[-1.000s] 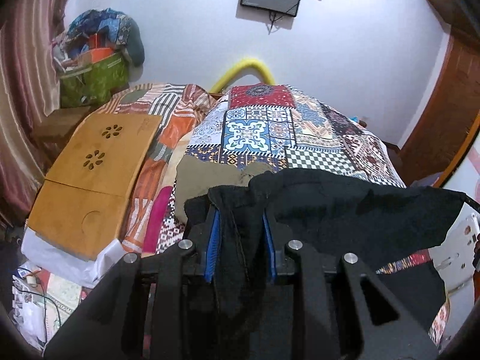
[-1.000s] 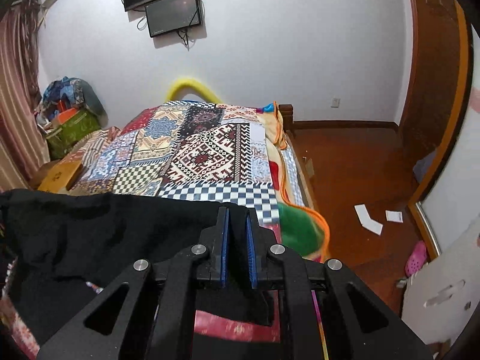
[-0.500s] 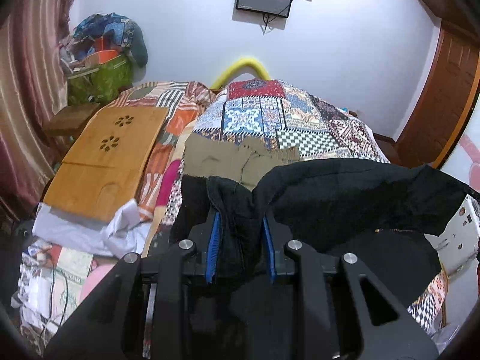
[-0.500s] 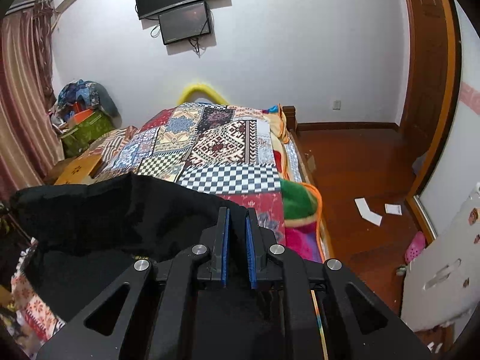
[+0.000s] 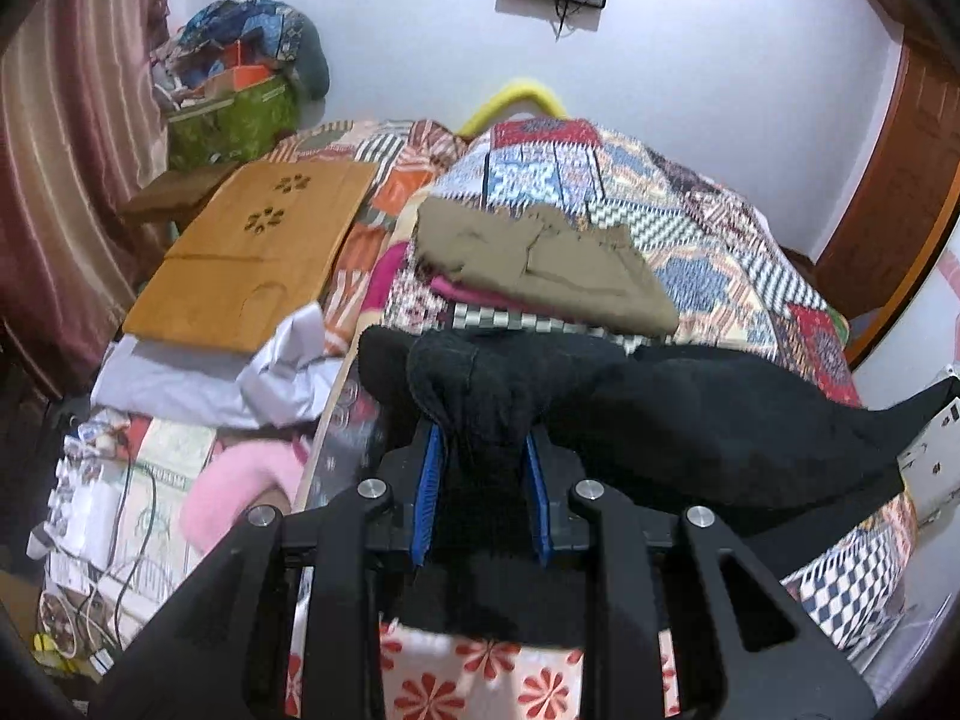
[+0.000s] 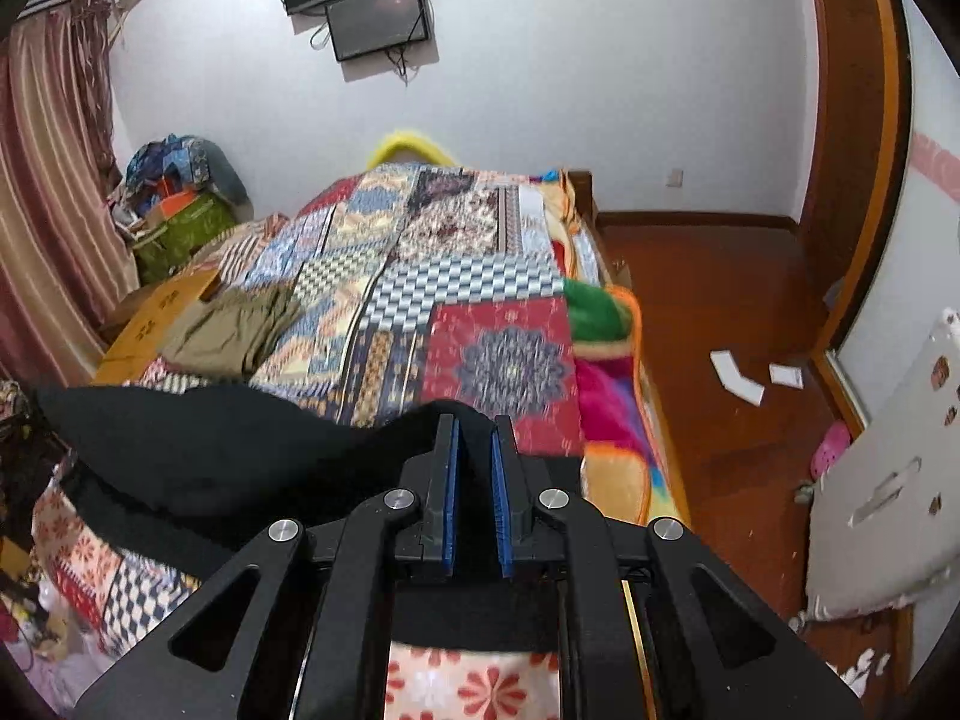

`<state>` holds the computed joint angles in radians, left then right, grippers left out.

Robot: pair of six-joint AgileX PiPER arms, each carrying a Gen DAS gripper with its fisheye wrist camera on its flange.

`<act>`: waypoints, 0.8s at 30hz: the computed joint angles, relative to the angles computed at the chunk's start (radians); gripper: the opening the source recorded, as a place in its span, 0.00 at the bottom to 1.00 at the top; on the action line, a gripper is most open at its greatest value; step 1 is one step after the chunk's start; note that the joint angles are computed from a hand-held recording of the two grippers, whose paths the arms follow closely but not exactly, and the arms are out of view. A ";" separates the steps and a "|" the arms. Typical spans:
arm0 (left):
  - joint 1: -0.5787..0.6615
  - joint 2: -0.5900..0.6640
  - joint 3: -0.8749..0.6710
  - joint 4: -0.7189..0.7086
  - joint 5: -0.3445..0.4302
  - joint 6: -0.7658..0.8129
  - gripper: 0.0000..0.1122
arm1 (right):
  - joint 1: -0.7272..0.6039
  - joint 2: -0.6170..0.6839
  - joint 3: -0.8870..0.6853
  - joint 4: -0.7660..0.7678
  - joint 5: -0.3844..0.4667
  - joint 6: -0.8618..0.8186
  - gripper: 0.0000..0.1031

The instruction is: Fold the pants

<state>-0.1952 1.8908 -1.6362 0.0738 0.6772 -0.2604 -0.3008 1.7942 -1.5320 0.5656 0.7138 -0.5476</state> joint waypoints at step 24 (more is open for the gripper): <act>-0.032 -0.098 0.379 0.046 -0.144 -0.096 0.23 | -0.044 -0.122 0.289 -0.024 -0.127 0.010 0.09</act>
<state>-0.2271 1.7932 -1.2574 0.1196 0.5329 -0.3564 -0.3449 1.6722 -1.2426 0.5416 0.5873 -0.5375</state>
